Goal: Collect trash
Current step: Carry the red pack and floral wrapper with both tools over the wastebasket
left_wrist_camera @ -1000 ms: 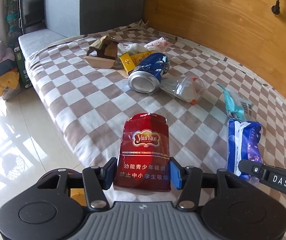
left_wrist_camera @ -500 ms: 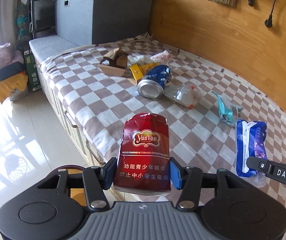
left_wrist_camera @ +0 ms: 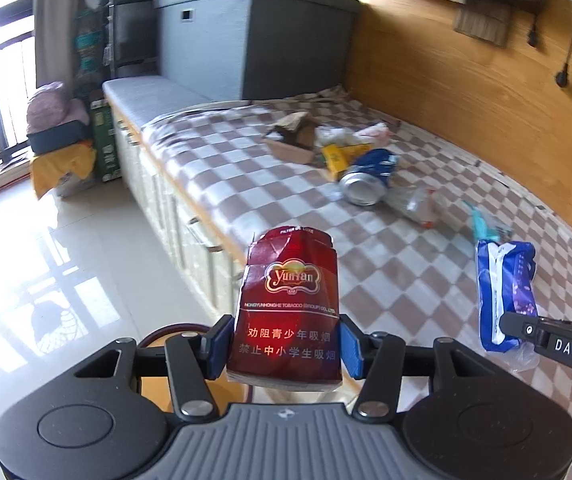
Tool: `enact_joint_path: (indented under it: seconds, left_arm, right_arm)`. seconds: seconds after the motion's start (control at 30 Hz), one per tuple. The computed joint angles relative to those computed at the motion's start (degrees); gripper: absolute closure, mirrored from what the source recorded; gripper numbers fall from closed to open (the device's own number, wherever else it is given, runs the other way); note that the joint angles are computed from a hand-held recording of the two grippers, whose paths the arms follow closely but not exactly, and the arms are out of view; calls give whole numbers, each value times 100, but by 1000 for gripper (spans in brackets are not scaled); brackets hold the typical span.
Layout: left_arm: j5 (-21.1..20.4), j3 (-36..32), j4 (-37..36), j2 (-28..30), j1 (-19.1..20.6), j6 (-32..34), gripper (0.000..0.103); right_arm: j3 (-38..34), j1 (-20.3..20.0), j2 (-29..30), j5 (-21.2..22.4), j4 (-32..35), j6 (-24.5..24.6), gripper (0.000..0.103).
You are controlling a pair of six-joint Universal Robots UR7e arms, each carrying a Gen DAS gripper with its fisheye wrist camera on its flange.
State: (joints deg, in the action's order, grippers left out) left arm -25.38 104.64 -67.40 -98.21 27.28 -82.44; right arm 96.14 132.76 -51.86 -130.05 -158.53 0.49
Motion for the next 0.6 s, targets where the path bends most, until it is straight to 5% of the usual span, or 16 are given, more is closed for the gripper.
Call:
enact_joint_path:
  seconds: [0.37, 0.6]
  left_arm:
    - [-77, -260, 2153, -539, -204, -1806, 48]
    - [-242, -129, 2566, -897, -71, -2208, 48]
  right_arm:
    - [-426, 350, 574, 312, 266, -232, 89]
    - [-713, 458, 977, 595, 568, -344, 89]
